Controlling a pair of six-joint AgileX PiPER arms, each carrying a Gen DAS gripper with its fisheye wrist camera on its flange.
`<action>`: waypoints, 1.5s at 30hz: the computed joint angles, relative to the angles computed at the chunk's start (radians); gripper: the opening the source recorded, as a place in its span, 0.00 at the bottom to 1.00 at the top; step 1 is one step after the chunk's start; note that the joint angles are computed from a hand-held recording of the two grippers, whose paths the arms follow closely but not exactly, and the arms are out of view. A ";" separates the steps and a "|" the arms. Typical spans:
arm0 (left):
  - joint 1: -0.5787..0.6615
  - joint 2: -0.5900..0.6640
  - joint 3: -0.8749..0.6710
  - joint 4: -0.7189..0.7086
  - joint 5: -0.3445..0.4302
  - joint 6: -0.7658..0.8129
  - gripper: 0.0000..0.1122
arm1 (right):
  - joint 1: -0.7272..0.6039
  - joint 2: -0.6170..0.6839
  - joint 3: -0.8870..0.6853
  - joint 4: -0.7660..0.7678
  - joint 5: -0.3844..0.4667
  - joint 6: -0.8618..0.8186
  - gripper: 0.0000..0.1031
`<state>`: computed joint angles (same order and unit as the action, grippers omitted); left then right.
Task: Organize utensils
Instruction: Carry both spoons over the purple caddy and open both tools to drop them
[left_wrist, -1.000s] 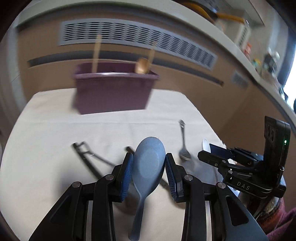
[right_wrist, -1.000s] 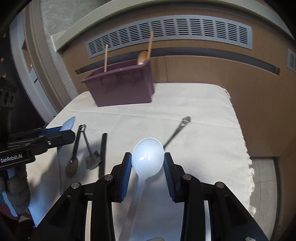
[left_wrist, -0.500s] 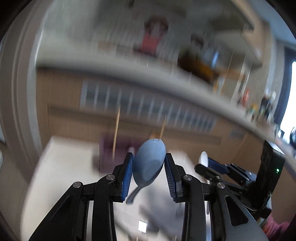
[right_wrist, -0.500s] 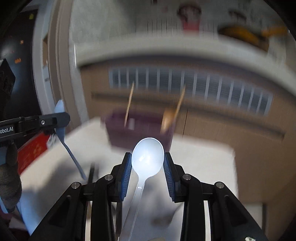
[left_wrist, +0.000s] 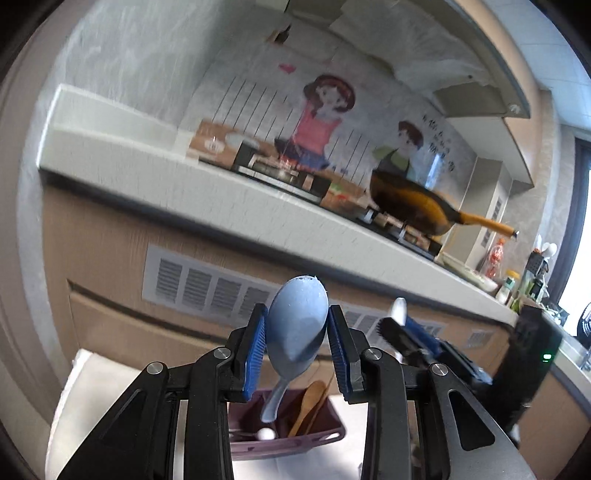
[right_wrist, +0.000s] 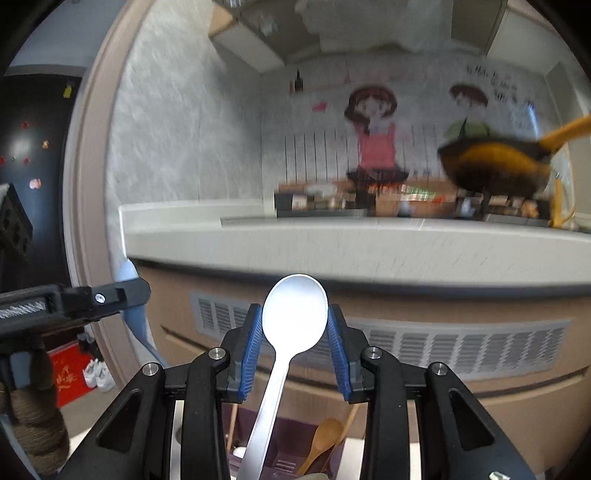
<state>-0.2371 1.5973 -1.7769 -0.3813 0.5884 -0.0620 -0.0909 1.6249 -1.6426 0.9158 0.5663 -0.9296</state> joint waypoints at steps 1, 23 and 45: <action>0.005 0.011 0.002 -0.007 0.000 0.007 0.30 | 0.014 0.035 -0.015 -0.017 -0.011 0.006 0.31; 0.067 0.096 0.156 -0.170 -0.004 0.130 0.44 | -0.004 0.162 -0.013 -0.211 0.081 0.127 0.35; -0.189 -0.343 0.772 0.382 0.083 -0.378 0.49 | -0.329 -0.368 0.717 -0.312 0.538 -0.093 0.36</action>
<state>-0.4261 1.2539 -1.0046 0.0005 0.6712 -0.4403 -0.4199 1.2570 -0.9251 0.6043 1.1047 -1.0226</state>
